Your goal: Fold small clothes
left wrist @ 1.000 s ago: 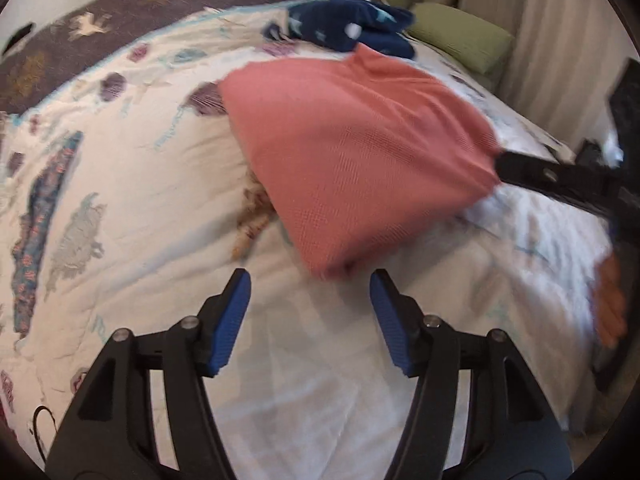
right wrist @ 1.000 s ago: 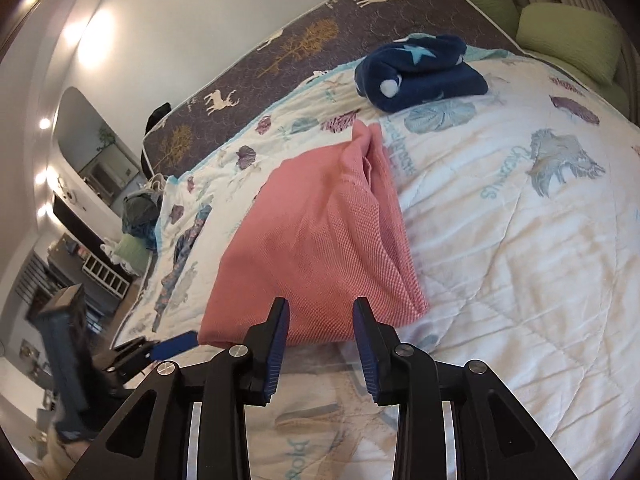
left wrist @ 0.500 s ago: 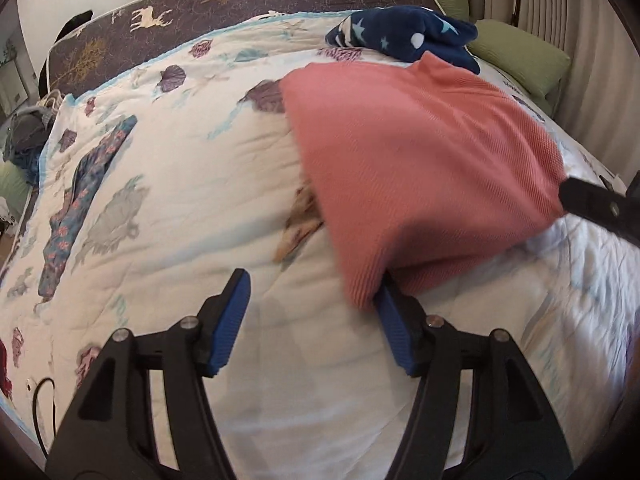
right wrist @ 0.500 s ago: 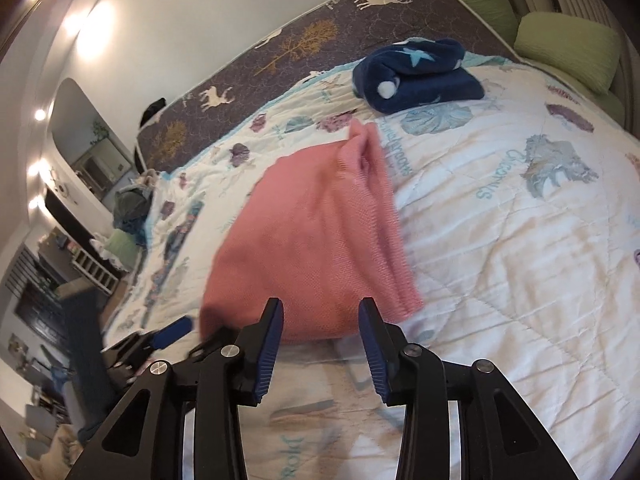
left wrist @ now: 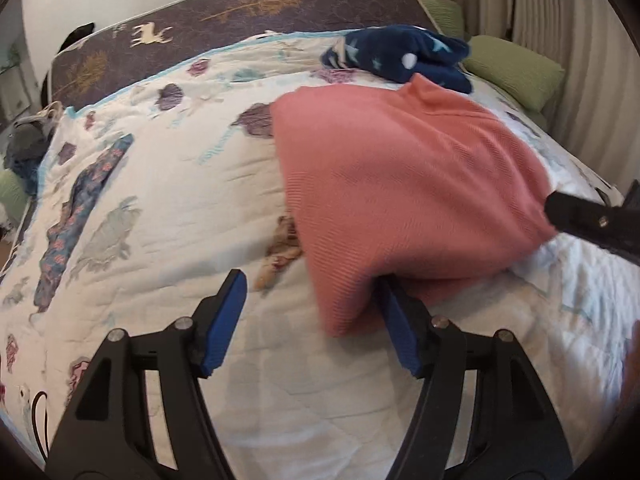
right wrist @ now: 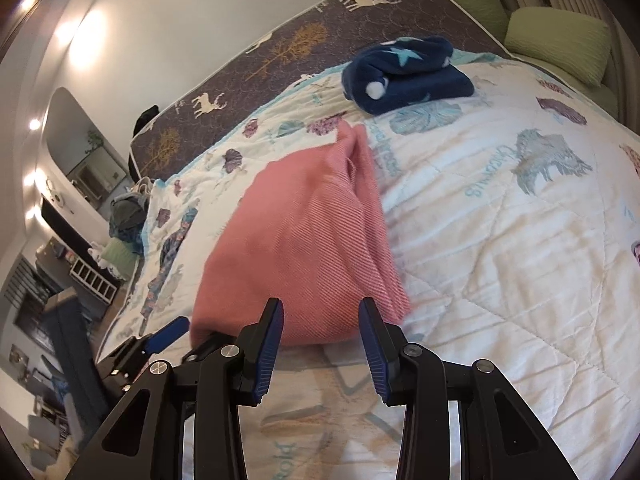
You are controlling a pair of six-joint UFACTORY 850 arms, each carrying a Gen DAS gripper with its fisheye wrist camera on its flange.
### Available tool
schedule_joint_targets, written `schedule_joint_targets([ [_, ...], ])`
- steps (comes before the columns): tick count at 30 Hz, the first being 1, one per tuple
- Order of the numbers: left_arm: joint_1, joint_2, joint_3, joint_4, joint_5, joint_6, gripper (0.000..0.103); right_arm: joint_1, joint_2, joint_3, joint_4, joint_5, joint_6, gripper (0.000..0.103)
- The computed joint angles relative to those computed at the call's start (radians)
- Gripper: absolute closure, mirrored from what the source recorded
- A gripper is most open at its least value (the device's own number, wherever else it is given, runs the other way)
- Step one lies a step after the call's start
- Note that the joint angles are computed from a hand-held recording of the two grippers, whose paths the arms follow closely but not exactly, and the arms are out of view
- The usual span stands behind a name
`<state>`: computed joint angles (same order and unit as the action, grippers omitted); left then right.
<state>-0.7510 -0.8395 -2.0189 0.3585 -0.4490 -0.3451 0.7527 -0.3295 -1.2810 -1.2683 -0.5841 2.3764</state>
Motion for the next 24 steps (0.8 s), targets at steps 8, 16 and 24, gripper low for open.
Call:
schedule_joint_targets([
  [8,0.059,0.056,0.095,-0.245,0.02,0.166,0.043,-0.051,-0.004,0.034,0.208,-0.013,-0.026,0.061],
  [16,0.092,0.098,0.084,-0.795,-0.057,0.639,0.049,-0.04,0.048,0.018,-0.018,-0.036,0.012,0.06],
  [24,0.069,-0.307,-0.567,-0.733,-0.369,0.525,0.076,-0.132,-0.135,-0.206,0.265,0.032,-0.4,0.091],
])
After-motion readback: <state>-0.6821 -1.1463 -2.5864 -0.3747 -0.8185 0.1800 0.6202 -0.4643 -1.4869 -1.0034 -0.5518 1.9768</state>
